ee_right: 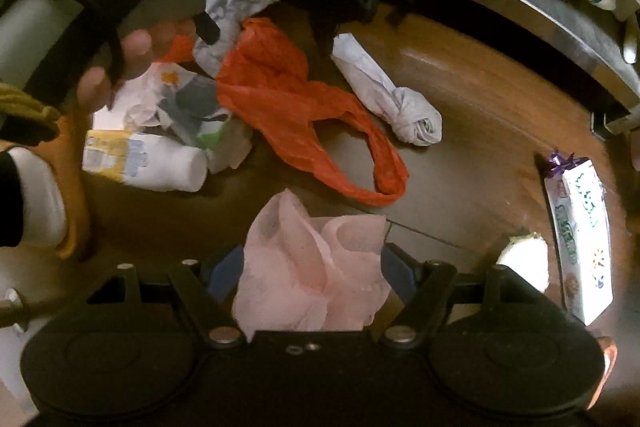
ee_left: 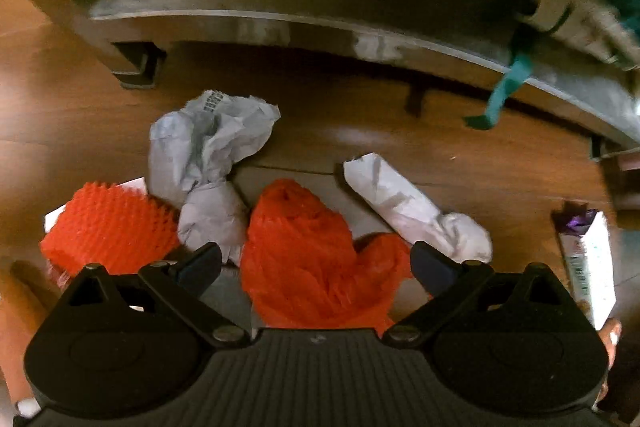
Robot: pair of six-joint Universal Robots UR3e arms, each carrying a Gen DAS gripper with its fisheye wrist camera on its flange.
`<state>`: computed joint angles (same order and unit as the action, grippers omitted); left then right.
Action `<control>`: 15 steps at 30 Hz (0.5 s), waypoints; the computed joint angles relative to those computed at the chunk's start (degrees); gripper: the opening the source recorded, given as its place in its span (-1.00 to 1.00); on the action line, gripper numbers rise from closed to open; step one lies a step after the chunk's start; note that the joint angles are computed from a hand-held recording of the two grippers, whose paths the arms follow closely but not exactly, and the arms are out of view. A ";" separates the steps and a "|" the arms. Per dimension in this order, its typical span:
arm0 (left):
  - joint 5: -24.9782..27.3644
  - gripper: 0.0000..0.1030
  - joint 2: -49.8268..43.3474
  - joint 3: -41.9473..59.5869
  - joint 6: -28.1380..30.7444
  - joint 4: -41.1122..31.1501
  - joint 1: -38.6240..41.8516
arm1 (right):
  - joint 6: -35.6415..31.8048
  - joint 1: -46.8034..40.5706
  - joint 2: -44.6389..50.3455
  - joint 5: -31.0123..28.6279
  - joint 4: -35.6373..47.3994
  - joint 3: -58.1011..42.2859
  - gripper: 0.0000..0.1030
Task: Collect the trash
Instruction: 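Lower right tool to pink tissue and left tool to red plastic bag, grasping both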
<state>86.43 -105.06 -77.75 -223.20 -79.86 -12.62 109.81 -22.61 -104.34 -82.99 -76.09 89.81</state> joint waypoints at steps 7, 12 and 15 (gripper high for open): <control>0.69 0.60 -4.95 -0.76 3.05 3.55 -0.32 | -0.01 1.01 -1.20 -1.96 -9.78 9.65 0.45; 0.66 0.41 -7.38 -0.77 4.22 4.39 -0.63 | 2.42 1.93 0.82 -4.29 -12.93 11.92 0.41; 1.43 0.38 -8.48 -0.14 5.13 4.86 -1.18 | 3.42 2.06 1.30 -4.53 -13.27 12.06 0.39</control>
